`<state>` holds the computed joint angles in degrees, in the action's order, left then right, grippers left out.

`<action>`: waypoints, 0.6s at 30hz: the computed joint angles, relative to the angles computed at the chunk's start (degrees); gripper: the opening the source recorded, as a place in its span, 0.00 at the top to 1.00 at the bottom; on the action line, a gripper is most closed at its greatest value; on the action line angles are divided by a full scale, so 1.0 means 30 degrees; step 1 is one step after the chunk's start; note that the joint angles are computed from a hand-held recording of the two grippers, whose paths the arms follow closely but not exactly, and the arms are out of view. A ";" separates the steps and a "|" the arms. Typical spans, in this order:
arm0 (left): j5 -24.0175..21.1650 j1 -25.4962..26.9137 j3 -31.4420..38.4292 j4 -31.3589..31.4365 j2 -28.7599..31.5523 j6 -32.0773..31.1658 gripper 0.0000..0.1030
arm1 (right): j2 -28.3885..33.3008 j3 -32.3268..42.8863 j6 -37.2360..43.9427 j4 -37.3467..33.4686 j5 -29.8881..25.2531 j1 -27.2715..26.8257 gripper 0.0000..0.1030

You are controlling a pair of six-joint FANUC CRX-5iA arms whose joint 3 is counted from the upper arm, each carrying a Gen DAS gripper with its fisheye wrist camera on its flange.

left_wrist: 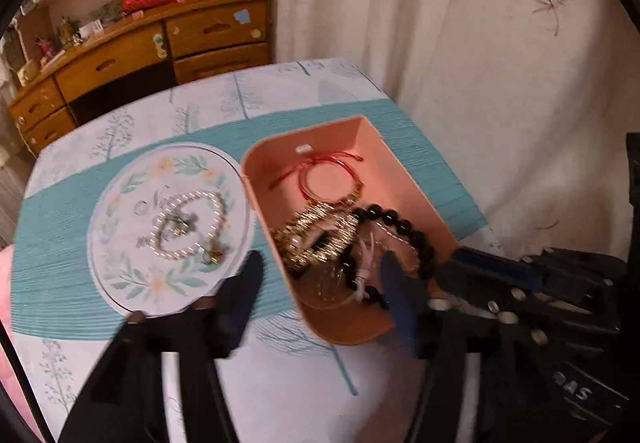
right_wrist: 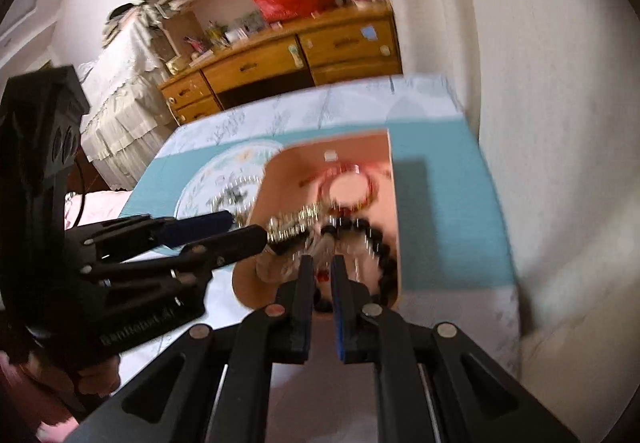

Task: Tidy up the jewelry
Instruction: 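Carry the coin pendant and ring into the pink box and open both tools, then grasp the pearl bracelet with flower charms with the left tool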

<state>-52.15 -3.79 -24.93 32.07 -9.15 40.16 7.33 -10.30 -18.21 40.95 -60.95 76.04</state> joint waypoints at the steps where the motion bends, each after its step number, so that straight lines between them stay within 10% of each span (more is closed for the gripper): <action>1: 0.0120 0.0049 0.0031 -0.0044 -0.0029 0.0049 0.34 | -0.0067 -0.0102 -0.0051 0.0123 0.0190 0.0026 0.84; 5: 0.0253 0.0316 0.0482 -0.0423 0.0220 0.0761 0.31 | -0.0062 -0.0263 -0.0439 0.1043 0.0161 0.0095 0.67; 18: -0.1381 0.2336 0.1941 -0.1732 0.2060 0.2245 0.31 | 0.0114 -0.0462 -0.2589 0.0927 0.3862 -0.0923 0.66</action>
<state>-56.29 3.22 -19.10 26.87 -2.97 46.90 7.67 -11.69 -25.97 43.73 -49.36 73.27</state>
